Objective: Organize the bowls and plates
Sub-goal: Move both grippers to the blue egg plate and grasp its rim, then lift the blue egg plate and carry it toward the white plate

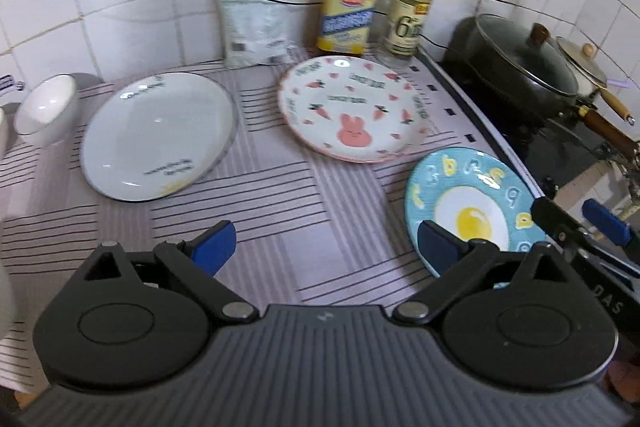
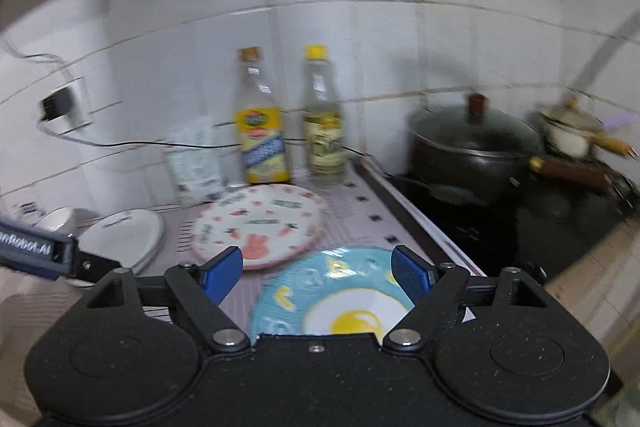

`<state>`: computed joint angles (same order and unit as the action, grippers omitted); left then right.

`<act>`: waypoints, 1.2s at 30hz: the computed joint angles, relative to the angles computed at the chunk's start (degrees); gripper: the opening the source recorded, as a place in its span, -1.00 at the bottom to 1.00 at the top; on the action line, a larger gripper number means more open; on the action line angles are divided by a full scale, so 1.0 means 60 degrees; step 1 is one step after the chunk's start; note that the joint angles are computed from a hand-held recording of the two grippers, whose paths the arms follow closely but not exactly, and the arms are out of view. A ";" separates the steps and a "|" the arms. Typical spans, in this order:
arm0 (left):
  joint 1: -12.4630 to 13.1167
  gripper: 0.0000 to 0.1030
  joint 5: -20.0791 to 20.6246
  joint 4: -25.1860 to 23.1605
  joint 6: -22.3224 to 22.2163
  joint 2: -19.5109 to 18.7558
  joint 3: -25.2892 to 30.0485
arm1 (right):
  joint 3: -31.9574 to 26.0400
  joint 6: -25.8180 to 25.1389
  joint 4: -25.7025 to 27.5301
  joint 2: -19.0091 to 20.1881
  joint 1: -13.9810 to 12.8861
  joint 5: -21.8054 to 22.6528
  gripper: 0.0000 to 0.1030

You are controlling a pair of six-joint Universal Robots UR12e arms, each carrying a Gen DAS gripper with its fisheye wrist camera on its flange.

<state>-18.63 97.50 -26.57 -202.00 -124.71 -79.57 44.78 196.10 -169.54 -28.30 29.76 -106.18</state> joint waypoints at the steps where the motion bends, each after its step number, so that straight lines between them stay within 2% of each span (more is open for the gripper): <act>1: -0.0022 0.91 -0.0044 0.0024 0.0014 -0.0079 0.0065 | 0.0047 0.0185 -0.0005 0.0003 -0.0009 -0.0110 0.65; 6: -0.0086 0.91 -0.0313 0.0235 0.0155 -0.0398 0.0265 | 0.0196 0.1175 0.0326 0.0023 -0.0076 -0.0511 0.65; 12: -0.0061 0.91 -0.0943 0.0154 0.0344 -0.0690 0.0511 | 0.0337 0.1866 0.0591 0.0059 -0.0213 -0.0370 0.65; 20: -0.0069 0.91 -0.1246 -0.0487 0.0671 -0.1104 0.1066 | 0.0181 0.1406 0.0883 0.0157 -0.0280 -0.0421 0.65; 21: -0.0038 0.90 -0.1456 -0.0599 0.0813 -0.1150 0.1141 | 0.0175 0.1362 0.0950 0.0164 -0.0288 -0.0466 0.64; 23: 0.0046 0.85 -0.1969 -0.0856 0.1143 -0.1270 0.1332 | 0.0165 0.1594 0.1317 0.0137 -0.0348 -0.0272 0.53; 24: 0.0058 0.85 -0.2013 -0.1001 0.1215 -0.1342 0.1454 | 0.0193 0.1815 0.1454 0.0096 -0.0396 -0.0036 0.39; 26: 0.0057 0.84 -0.1959 -0.1218 0.1328 -0.1474 0.1677 | 0.0123 0.2045 0.1594 0.0104 -0.0461 0.0265 0.38; 30: 0.0056 0.83 -0.1973 -0.1612 0.1593 -0.1695 0.1993 | -0.0272 0.1891 0.1945 0.0299 -0.0394 -0.0383 0.38; 33: 0.0071 0.61 -0.1899 -0.1937 0.1503 -0.1802 0.2133 | -0.0451 0.2002 0.2218 0.0408 -0.0400 -0.0642 0.38; 34: 0.0117 0.41 -0.2070 -0.2156 0.1461 -0.1806 0.2171 | -0.0464 0.2094 0.2280 0.0432 -0.0410 -0.0677 0.38; 36: 0.0240 0.32 -0.2613 -0.2080 0.1146 -0.1772 0.2067 | -0.0512 0.2183 0.2413 0.0484 -0.0419 -0.0787 0.38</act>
